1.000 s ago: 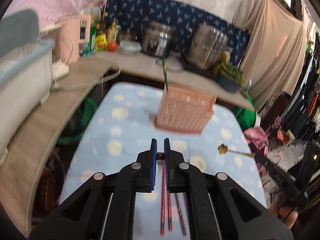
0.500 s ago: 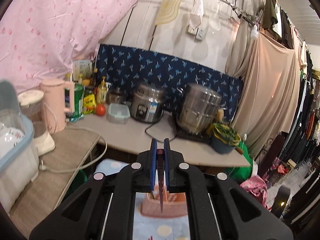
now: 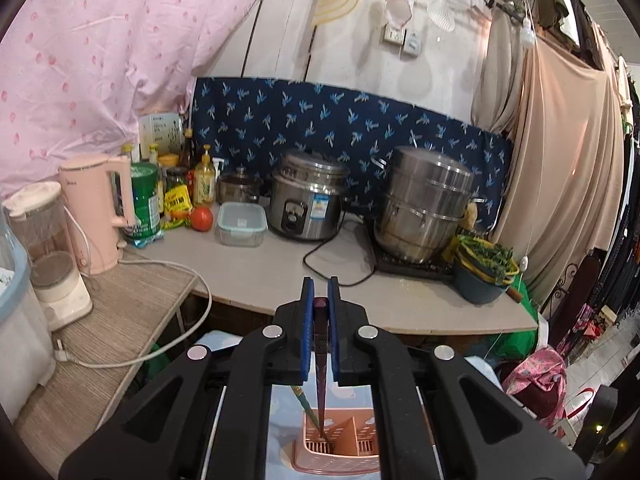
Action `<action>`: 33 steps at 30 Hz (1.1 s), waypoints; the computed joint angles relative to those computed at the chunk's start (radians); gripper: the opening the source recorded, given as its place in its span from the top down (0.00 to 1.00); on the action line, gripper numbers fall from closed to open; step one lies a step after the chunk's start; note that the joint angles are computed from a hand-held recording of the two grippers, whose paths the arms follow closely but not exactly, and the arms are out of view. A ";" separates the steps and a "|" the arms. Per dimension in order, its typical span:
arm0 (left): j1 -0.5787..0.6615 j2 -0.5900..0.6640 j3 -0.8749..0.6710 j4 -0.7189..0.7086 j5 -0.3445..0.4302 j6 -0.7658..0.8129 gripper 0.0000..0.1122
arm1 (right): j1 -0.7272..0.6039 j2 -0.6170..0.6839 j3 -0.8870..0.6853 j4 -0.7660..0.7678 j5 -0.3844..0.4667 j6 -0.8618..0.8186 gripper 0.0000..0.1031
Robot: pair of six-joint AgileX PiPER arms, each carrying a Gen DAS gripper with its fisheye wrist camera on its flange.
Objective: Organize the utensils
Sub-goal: 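Carry the red chopstick and gold spoon over the pink basket with both tools, then open both tools to drop the red chopstick and gold spoon into the basket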
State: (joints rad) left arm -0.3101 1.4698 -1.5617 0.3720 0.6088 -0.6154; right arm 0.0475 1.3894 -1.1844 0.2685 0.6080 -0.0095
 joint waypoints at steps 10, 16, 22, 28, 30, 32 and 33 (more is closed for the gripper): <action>0.014 0.014 0.102 -0.095 -0.040 0.051 0.94 | 0.047 0.031 0.006 -0.104 -0.038 0.073 0.97; 0.004 0.002 0.147 -0.090 -0.040 0.053 0.94 | 0.048 -0.013 0.015 -0.068 -0.039 0.057 0.97; -0.003 -0.011 0.189 -0.087 -0.040 0.045 0.94 | 0.060 -0.039 -0.018 -0.031 -0.037 0.039 0.97; 0.006 -0.019 0.208 -0.117 -0.036 0.055 0.94 | 0.121 -0.003 -0.034 -0.085 -0.022 0.073 0.97; 0.019 -0.028 0.216 -0.150 -0.042 0.079 0.93 | 0.125 0.013 -0.032 -0.070 -0.021 0.058 0.97; 0.023 -0.041 0.226 -0.154 -0.040 0.081 0.89 | 0.135 0.010 -0.026 -0.093 -0.028 0.080 0.95; 0.023 -0.048 0.230 -0.152 -0.039 0.078 0.82 | 0.138 0.002 -0.022 -0.097 -0.027 0.086 0.92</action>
